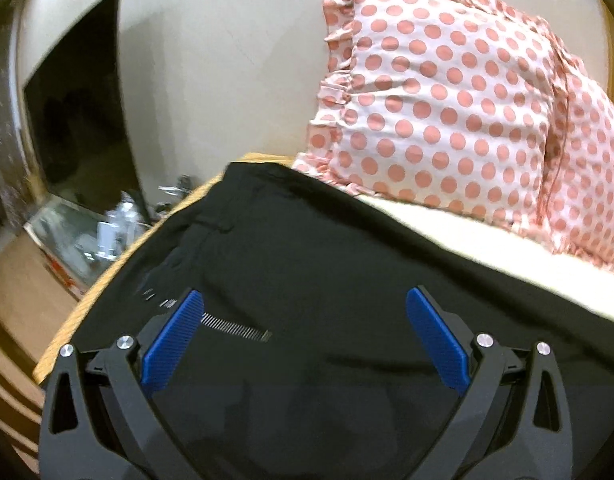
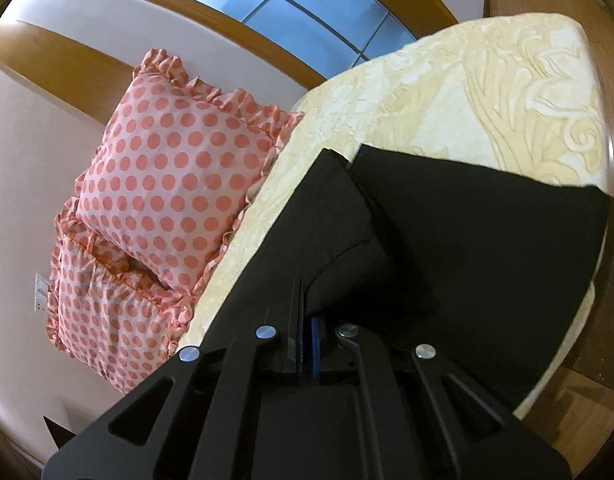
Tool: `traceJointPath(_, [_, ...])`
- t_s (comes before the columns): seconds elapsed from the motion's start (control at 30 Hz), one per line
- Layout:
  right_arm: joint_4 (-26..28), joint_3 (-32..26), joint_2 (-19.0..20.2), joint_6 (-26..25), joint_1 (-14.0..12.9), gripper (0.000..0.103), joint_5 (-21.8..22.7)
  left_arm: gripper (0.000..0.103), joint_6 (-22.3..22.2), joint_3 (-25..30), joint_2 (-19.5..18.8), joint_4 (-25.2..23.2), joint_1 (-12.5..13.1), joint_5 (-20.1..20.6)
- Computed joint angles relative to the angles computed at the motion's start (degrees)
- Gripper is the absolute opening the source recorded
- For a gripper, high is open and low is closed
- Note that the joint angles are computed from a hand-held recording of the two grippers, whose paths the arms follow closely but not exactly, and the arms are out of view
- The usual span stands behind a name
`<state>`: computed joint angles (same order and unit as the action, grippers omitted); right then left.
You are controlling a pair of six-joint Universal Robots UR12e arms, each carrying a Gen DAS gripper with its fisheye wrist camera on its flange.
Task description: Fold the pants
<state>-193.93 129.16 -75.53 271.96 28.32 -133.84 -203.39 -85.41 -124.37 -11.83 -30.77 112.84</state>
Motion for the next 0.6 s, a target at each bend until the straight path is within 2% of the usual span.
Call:
traceJointPath(0.13, [0.2, 0.2, -0.1, -0.6, -0.1, 0.002, 0.5, 0.101, -4.0, 5.8, -2.5, -4.5, 2.5, -8.1])
traceJointPath(0.2, [-0.2, 0.3, -0.2, -1.0, -0.1, 0.002, 0.7, 0.101, -5.4, 10.5, -4.7, -10.0, 3.9, -12.9])
traceJointPath(0.27, [-0.1, 0.3, -0.3, -1.4, 0.0, 0.002, 0.5, 0.097, -6.5, 16.0, -7.4, -16.4, 4.4, -13.2])
traceJointPath(0.37, [0.4, 0.2, -0.6, -2.2, 0.0, 0.002, 0.3, 0.085, -8.8, 26.0, -12.6, -27.9, 5.0, -11.2])
traceJointPath(0.43, [0.6, 0.1, -0.6, -2.6, 0.0, 0.002, 0.2, 0.079, -10.5, 30.4, -15.1, -33.5, 5.6, -12.1])
traceJointPath(0.5, [0.8, 0.1, -0.7, -2.9, -0.1, 0.002, 0.3, 0.074, -13.2, 33.3, -16.9, -36.2, 6.5, -14.9])
traceJointPath(0.53, [1.0, 0.0, -0.7, -2.9, -0.1, 0.002, 0.4, 0.072, -14.4, 33.5, -17.3, -35.8, 6.7, -15.9])
traceJointPath(0.57, [1.2, 0.0, -0.7, -3.0, -0.2, 0.002, 0.4, 0.068, -15.3, 33.8, -17.7, -35.2, 7.0, -16.9])
traceJointPath(0.6, [1.4, 0.0, -0.8, -3.3, -0.2, 0.002, 0.5, 0.060, -16.6, 34.0, -18.0, -34.7, 7.3, -17.4])
